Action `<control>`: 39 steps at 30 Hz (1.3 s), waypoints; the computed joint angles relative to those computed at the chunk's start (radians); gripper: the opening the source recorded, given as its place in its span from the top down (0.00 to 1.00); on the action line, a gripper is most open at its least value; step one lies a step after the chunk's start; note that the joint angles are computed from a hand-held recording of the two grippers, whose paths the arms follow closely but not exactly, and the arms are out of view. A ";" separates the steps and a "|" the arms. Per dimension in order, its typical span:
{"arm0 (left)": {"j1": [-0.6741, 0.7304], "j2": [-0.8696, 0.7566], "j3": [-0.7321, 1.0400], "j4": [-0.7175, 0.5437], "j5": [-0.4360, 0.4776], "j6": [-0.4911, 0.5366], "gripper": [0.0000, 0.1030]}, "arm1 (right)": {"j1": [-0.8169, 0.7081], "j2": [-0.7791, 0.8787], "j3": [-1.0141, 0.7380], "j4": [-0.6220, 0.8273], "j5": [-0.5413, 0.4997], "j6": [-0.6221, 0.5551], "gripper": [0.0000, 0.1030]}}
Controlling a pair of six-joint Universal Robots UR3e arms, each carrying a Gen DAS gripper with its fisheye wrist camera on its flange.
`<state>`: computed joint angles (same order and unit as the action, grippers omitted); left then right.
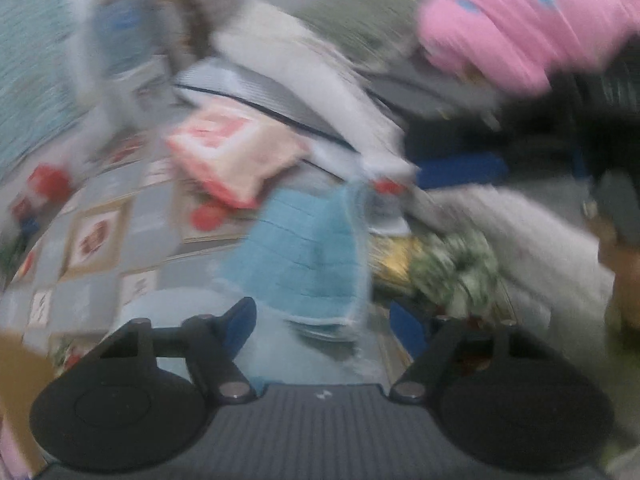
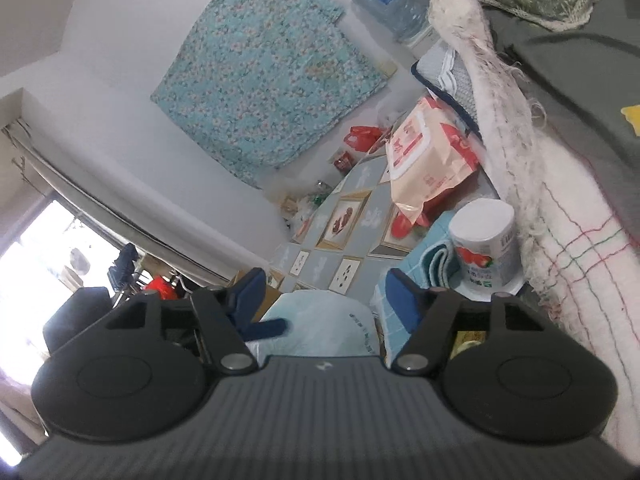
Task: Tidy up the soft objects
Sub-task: 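Move the left tool back to the pile toward the blue towel, then close the left tool on the folded blue towel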
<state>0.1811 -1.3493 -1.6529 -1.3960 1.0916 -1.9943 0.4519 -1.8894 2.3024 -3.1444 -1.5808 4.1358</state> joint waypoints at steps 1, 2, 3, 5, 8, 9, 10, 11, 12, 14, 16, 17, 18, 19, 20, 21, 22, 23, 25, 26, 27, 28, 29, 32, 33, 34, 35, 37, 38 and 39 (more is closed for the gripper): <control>-0.049 -0.023 -0.016 0.050 0.036 -0.014 0.30 | -0.008 0.004 0.009 -0.014 0.012 -0.001 0.36; -0.084 -0.044 -0.026 0.092 0.069 -0.031 0.32 | -0.012 0.011 0.021 -0.034 0.021 0.000 0.36; -0.124 -0.077 -0.028 0.136 0.108 -0.056 0.34 | -0.018 0.015 0.033 -0.049 0.030 0.000 0.37; -0.195 -0.154 -0.012 0.206 0.182 -0.110 0.38 | -0.031 0.009 0.060 -0.072 0.049 0.007 0.39; -0.262 -0.247 0.014 0.272 0.263 -0.159 0.45 | -0.070 0.019 0.109 -0.137 0.094 0.020 0.39; -0.275 -0.271 0.024 0.280 0.282 -0.165 0.49 | -0.079 0.017 0.123 -0.148 0.103 0.022 0.39; -0.284 -0.291 0.032 0.284 0.298 -0.167 0.58 | -0.091 0.008 0.141 -0.157 0.115 0.023 0.39; -0.288 -0.307 0.037 0.290 0.309 -0.173 0.69 | -0.108 0.002 0.158 -0.169 0.131 0.023 0.39; -0.288 -0.319 0.041 0.297 0.315 -0.180 0.74 | -0.117 0.001 0.169 -0.179 0.139 0.025 0.39; -0.276 -0.334 0.046 0.317 0.307 -0.197 0.88 | -0.136 0.003 0.186 -0.197 0.152 0.026 0.39; -0.247 -0.342 0.084 0.279 0.260 -0.211 0.88 | -0.148 0.003 0.195 -0.205 0.156 0.027 0.39; -0.224 -0.349 0.120 0.233 0.227 -0.214 0.89 | -0.153 0.002 0.200 -0.210 0.158 0.028 0.39; -0.200 -0.360 0.164 0.181 0.190 -0.217 0.89 | -0.165 -0.007 0.211 -0.213 0.165 0.025 0.39; -0.185 -0.374 0.204 0.140 0.165 -0.223 0.89 | -0.167 -0.007 0.212 -0.213 0.164 0.023 0.39; -0.163 -0.397 0.260 0.082 0.134 -0.228 0.89 | -0.163 -0.003 0.207 -0.213 0.152 0.020 0.39; -0.143 -0.434 0.335 0.011 0.106 -0.244 0.89 | -0.155 0.004 0.200 -0.213 0.139 0.019 0.39; -0.127 -0.481 0.419 -0.063 0.082 -0.265 0.89 | -0.147 0.009 0.193 -0.211 0.126 0.018 0.39; -0.116 -0.527 0.497 -0.124 0.067 -0.286 0.89 | -0.142 0.013 0.186 -0.205 0.118 0.016 0.39; -0.100 -0.611 0.635 -0.223 0.046 -0.330 0.89 | -0.129 0.026 0.160 -0.181 0.105 0.014 0.39; -0.096 -0.662 0.708 -0.262 0.041 -0.355 0.89 | -0.126 0.041 0.139 -0.166 0.105 0.011 0.39; -0.093 -0.710 0.774 -0.292 0.040 -0.379 0.89 | -0.122 0.051 0.121 -0.150 0.104 0.006 0.39; -0.091 -0.736 0.810 -0.311 0.039 -0.396 0.89 | -0.118 0.057 0.100 -0.125 0.103 -0.003 0.39; -0.090 -0.778 0.871 -0.343 0.038 -0.410 0.89 | -0.115 0.073 0.064 -0.090 0.100 -0.018 0.40; -0.091 -0.847 0.968 -0.385 0.039 -0.441 0.89 | -0.127 0.110 -0.035 0.013 0.113 -0.069 0.48; -0.093 -0.859 0.979 -0.380 0.042 -0.447 0.88 | -0.134 0.126 -0.073 0.050 0.121 -0.095 0.49; -0.096 -0.861 0.974 -0.371 0.045 -0.453 0.88 | -0.136 0.140 -0.112 0.094 0.123 -0.122 0.50; -0.099 -0.865 0.970 -0.363 0.051 -0.463 0.88 | -0.143 0.171 -0.167 0.147 0.129 -0.155 0.52; -0.100 -0.869 0.946 -0.338 0.060 -0.477 0.86 | -0.170 0.229 -0.247 0.222 0.170 -0.202 0.54; -0.102 -0.870 0.936 -0.322 0.070 -0.486 0.85 | -0.179 0.255 -0.279 0.251 0.184 -0.214 0.55; -0.105 -0.869 0.923 -0.304 0.077 -0.494 0.84 | -0.191 0.293 -0.327 0.293 0.202 -0.238 0.56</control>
